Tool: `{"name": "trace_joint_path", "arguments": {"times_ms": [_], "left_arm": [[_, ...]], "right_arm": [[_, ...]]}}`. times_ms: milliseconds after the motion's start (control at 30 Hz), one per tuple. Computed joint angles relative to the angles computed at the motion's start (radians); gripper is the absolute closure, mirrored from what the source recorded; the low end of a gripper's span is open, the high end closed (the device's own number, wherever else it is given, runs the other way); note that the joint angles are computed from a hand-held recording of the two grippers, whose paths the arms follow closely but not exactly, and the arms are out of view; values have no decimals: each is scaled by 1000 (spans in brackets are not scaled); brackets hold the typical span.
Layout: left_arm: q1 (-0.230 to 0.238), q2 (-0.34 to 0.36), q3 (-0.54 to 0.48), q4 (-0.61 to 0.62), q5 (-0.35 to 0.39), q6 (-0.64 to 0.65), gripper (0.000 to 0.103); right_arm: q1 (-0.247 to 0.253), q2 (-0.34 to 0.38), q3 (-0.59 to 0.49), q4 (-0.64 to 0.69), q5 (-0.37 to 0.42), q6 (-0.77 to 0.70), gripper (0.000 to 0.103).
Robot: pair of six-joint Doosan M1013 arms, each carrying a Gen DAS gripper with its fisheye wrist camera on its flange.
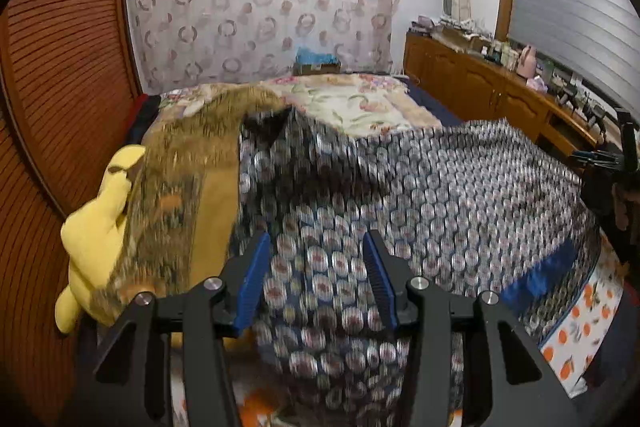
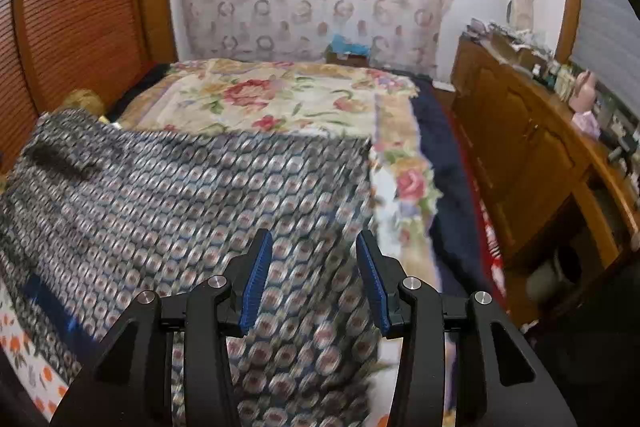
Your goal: Fold small clothes
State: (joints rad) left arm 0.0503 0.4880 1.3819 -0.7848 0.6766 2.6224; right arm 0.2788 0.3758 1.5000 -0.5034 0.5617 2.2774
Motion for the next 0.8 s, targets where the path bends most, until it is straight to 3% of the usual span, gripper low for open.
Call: {"name": "trace_joint_path", "arguments": {"times_ms": [500, 667, 800], "left_arm": [[63, -51, 153, -86, -40, 62, 56], [64, -31, 140, -54, -29, 29, 56], [64, -4, 118, -53, 29, 24, 56]], "right_arm": [[42, -48, 158, -33, -51, 126, 59], [55, -44, 162, -52, -34, 142, 59], [52, -36, 153, -29, -13, 129, 59]]}}
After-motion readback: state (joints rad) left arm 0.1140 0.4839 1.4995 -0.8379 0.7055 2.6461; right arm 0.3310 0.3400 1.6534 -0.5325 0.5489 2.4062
